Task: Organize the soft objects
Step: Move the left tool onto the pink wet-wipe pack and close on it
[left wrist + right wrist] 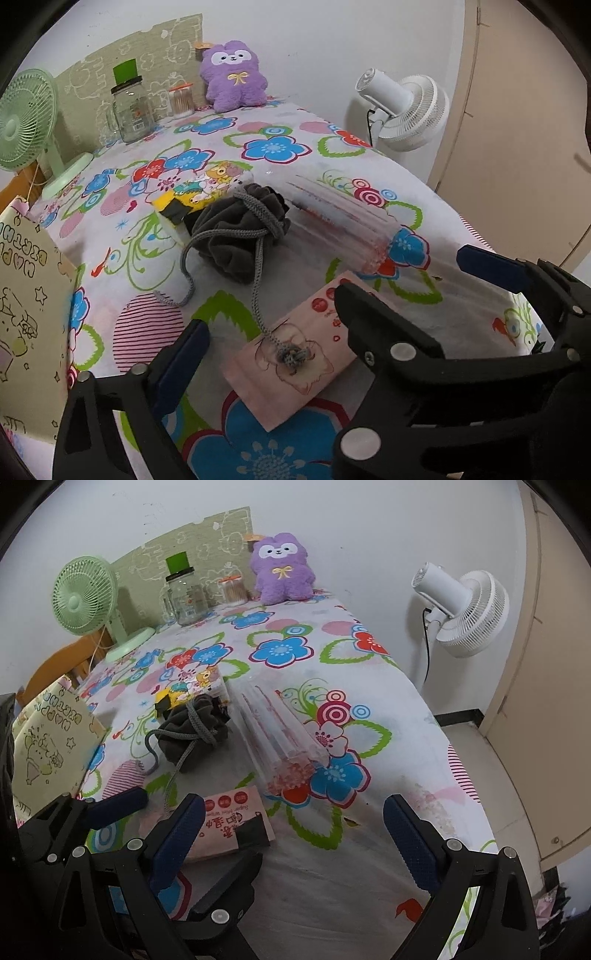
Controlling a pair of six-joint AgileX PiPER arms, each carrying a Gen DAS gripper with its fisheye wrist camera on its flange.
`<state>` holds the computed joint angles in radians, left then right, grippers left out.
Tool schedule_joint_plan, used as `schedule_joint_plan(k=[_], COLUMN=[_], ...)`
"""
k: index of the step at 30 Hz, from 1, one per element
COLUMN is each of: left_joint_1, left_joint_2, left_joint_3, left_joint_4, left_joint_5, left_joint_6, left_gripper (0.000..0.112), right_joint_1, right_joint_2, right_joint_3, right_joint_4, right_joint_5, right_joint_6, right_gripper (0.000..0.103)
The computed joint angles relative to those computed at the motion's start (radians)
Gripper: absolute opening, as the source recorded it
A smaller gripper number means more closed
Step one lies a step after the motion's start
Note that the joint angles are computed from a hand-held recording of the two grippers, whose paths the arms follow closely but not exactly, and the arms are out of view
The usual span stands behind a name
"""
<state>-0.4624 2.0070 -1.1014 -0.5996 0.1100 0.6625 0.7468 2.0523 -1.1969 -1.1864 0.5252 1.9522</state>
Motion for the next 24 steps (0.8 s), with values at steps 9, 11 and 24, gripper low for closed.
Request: schedule_joint_plan(k=[9,11,24], left_joint_1=[0.018,0.032,0.11], left_joint_2=[-0.045,-0.053,-0.128], left_joint_3=[0.048,0.055,0.15], left_joint_4=[-0.318,-0.344,-0.56], left_joint_5=[0.031,0.04,0.049], left_joint_6=[0.357,0.382,0.585], left_gripper=[0.057,0.043,0.04], right_joint_1=[0.011,0.017,0.071], right_joint_2=[0.011,0.014,0.037], right_joint_3=[-0.037,-0.049,-0.13], right_joint_4=[0.043,0.052,0.113], right_joint_5=[0.007,0.013,0.054], right_joint_6=[-0.067,-0.079,-0.176], right_gripper=[0.099,0.099,0.099])
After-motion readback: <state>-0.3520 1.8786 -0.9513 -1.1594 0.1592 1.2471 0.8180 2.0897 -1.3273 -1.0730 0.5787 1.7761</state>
